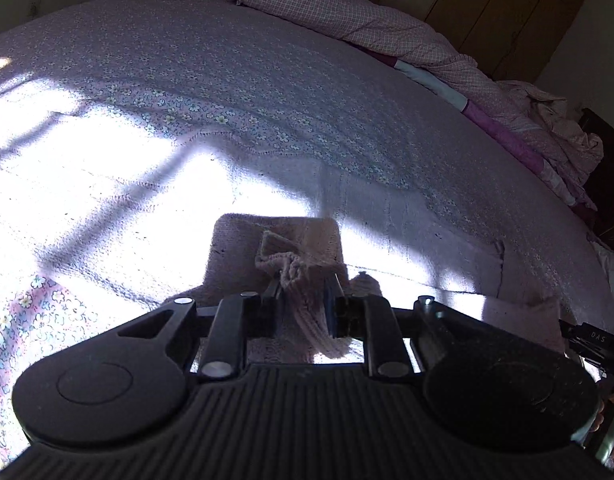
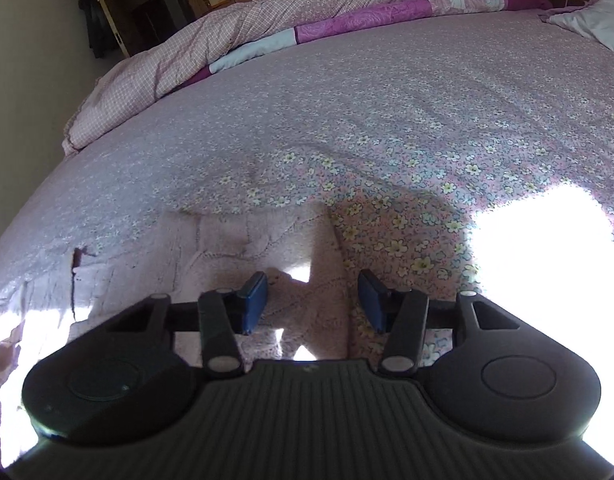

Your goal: Fold small clothes

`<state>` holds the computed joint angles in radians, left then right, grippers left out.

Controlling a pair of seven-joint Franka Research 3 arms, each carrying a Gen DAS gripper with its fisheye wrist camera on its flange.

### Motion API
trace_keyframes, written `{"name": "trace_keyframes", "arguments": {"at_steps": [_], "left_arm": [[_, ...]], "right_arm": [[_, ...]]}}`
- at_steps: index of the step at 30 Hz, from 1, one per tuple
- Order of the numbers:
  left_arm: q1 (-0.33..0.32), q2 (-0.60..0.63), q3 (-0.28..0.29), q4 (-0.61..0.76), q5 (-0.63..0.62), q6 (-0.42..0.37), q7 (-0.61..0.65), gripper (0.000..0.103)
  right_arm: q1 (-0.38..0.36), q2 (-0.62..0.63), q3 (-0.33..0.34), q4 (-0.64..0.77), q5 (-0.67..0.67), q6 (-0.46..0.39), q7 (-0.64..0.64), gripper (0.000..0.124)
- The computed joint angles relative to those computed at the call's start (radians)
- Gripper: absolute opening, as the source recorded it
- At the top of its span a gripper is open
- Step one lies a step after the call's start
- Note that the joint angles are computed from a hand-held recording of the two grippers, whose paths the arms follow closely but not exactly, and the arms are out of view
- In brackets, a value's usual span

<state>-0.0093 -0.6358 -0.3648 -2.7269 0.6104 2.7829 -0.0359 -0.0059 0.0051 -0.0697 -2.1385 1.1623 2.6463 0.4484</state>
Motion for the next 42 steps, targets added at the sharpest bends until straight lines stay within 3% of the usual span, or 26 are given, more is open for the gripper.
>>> {"name": "trace_keyframes", "arguments": {"at_steps": [5,6,7,9,11,13,15,22,26,29,33,35,42], "left_arm": [[0.073,0.064,-0.041,0.028,0.062,0.051,-0.058,0.027],[0.100,0.061,-0.063,0.030,0.095,0.068,-0.085,0.024],[0.142,0.045,-0.109,0.037,0.146,0.072,-0.127,0.012],[0.199,0.009,-0.188,0.059,0.246,0.045,-0.192,0.009],[0.182,0.021,-0.205,0.087,0.274,-0.045,-0.185,0.009],[0.144,0.064,-0.184,0.105,0.272,-0.105,-0.156,0.010],[0.096,0.099,-0.148,0.109,0.250,-0.151,-0.127,0.010],[-0.049,0.074,-0.026,0.074,0.224,-0.196,-0.083,0.017],[-0.101,-0.005,0.017,0.045,0.153,-0.249,-0.040,0.021],[-0.131,-0.053,0.025,0.047,0.094,-0.347,0.030,0.030],[-0.157,-0.115,0.031,0.052,0.033,-0.486,0.107,0.045],[-0.170,-0.162,0.037,0.049,0.007,-0.562,0.143,0.046],[-0.178,-0.303,0.064,0.015,-0.046,-0.685,0.187,0.046]], "right_arm": [[0.022,-0.009,0.017,-0.024,0.012,0.056,-0.067,0.039],[0.025,-0.011,0.016,-0.026,0.023,0.057,-0.086,0.035],[0.027,-0.014,0.016,-0.029,0.038,0.057,-0.105,0.027],[0.036,-0.022,0.018,-0.036,0.113,0.088,-0.179,0.018],[0.042,-0.031,0.015,-0.042,0.262,0.117,-0.279,0.016],[0.044,-0.026,0.011,-0.033,0.387,0.151,-0.317,0.010],[0.051,-0.002,0.019,-0.016,0.416,0.217,-0.325,0.010],[0.060,0.025,0.037,-0.009,0.327,0.267,-0.271,0.014],[0.054,0.004,0.032,-0.028,0.196,0.253,-0.137,0.027],[0.046,-0.049,0.016,-0.062,0.180,0.199,-0.117,0.041],[0.049,-0.144,-0.011,-0.124,0.154,0.148,-0.134,0.041],[0.052,-0.200,-0.026,-0.161,0.116,0.121,-0.122,0.042],[0.071,-0.389,-0.090,-0.275,0.012,-0.020,-0.063,0.052]]}}
